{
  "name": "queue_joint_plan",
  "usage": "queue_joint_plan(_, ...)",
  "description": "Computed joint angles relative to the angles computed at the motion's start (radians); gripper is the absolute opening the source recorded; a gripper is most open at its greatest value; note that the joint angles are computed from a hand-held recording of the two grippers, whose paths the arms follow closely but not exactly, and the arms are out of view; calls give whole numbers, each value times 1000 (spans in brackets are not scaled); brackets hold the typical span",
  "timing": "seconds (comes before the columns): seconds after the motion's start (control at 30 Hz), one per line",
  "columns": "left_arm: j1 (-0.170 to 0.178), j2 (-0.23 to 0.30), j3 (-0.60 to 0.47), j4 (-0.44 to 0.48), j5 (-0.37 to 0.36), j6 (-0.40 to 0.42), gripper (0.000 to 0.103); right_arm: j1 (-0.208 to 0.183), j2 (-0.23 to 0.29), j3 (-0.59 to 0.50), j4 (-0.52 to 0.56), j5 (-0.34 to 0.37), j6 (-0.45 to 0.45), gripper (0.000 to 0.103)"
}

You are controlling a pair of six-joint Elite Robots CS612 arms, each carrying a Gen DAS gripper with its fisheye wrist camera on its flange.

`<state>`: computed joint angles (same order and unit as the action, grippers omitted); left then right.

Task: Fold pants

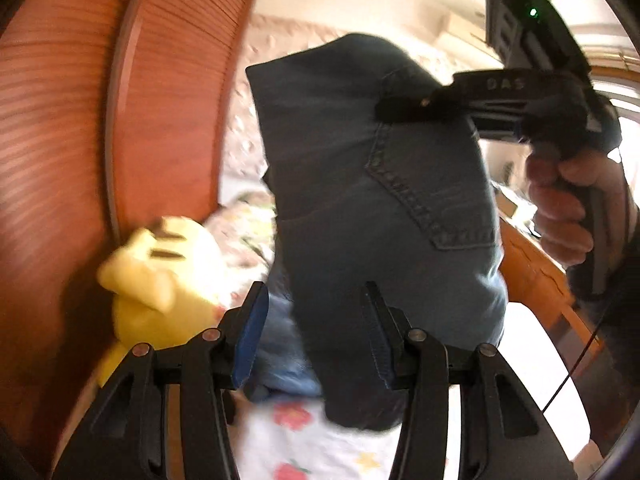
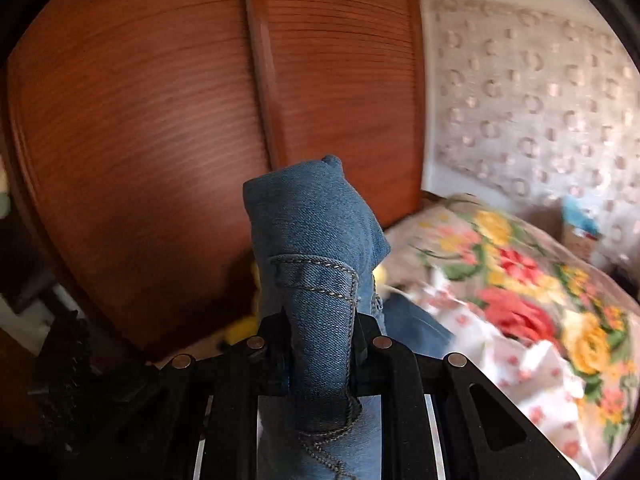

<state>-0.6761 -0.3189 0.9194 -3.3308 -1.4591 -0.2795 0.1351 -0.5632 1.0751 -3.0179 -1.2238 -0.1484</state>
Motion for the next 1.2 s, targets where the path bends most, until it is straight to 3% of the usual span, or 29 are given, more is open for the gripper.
queue_joint_plan(0.03, 2, -7, 8, -13, 16, 0, 49, 5, 12, -23, -7, 21, 16, 19)
queue_joint_plan(0.17, 8, -23, 24, -36, 78, 9, 49, -10, 97, -167, -4, 214, 106, 19)
queue_joint_plan(0.23, 12, -4, -18, -2, 83, 10, 49, -28, 180, -270, -50, 312, 214, 19)
queue_joint_plan(0.3, 14, 21, -65, 54, 70, 6, 49, -53, 260, -360, -11, 378, 281, 19)
queue_joint_plan(0.37, 15, 53, -125, 119, 41, 9, 49, -69, 315, -415, 90, 366, 283, 19)
queue_joint_plan(0.43, 15, 100, -216, 217, 4, 14, 49, -76, 343, -417, 169, 258, 256, 19)
queue_joint_plan(0.5, 11, 143, -298, 309, -23, 20, 49, -91, 368, -422, 170, 187, 299, 19)
queue_joint_plan(0.57, 9, 183, -372, 374, -50, 34, 49, -112, 368, -393, 130, 220, 337, 21)
queue_joint_plan(0.67, 8, 254, -510, 503, -65, 34, 49, -116, 360, -375, 152, 199, 321, 24)
queue_joint_plan(0.77, 6, 294, -587, 585, -65, 39, 49, -113, 358, -381, 172, 198, 279, 36)
queue_joint_plan(0.8, 8, 313, -625, 616, -66, 42, 49, -110, 374, -426, 209, 161, 295, 43)
queue_joint_plan(0.87, 12, 358, -715, 672, -72, 40, 49, -120, 381, -459, 229, 129, 295, 47)
queue_joint_plan(0.97, 9, 410, -814, 733, -61, 51, 49, -121, 327, -384, 184, 64, 295, 49)
queue_joint_plan(1.03, 5, 408, -812, 738, -44, 52, 49, -112, 260, -269, 86, 7, 292, 49)
queue_joint_plan(1.07, 5, 409, -812, 739, -43, 47, 49, -108, 237, -234, 54, -3, 281, 40)
queue_joint_plan(1.1, 5, 411, -815, 739, -45, 42, 49, -105, 216, -194, 26, 12, 261, 29)
queue_joint_plan(1.2, 5, 397, -786, 723, -43, 43, 49, -95, 202, -178, 10, 56, 196, 28)
